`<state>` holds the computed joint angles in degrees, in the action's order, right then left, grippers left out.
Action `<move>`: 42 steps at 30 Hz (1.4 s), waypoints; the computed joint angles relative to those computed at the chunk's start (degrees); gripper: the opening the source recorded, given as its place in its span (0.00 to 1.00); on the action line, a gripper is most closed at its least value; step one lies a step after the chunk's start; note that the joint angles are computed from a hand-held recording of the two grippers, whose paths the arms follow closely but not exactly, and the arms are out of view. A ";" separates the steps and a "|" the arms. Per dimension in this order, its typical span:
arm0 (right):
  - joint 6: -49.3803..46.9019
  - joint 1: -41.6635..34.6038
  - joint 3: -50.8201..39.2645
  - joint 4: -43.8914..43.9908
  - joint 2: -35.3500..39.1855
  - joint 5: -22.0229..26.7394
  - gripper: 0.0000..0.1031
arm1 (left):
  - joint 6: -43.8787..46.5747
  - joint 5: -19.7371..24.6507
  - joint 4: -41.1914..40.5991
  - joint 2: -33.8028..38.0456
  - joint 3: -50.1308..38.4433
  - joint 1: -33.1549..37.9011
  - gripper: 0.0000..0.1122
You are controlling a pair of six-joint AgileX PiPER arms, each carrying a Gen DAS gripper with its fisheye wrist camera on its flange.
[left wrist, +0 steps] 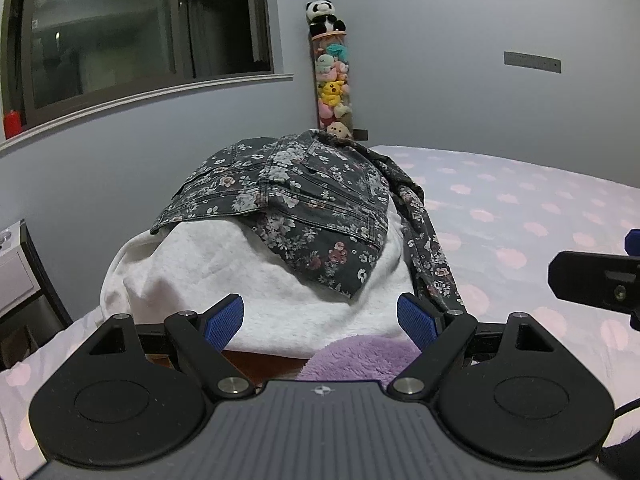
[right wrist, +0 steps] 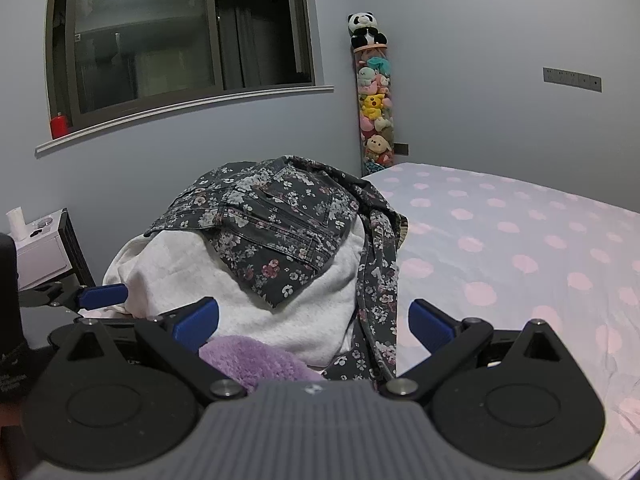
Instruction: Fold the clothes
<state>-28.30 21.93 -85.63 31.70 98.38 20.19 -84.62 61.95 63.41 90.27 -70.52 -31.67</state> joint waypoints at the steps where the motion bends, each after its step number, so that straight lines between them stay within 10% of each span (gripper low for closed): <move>1: -0.11 0.03 0.07 0.11 -0.02 -0.03 0.99 | -2.55 -0.59 1.96 -1.16 2.88 -0.82 0.75; 42: 2.87 1.01 0.10 -2.49 0.32 0.38 0.99 | -2.13 -0.84 2.14 -1.04 3.61 -1.53 0.75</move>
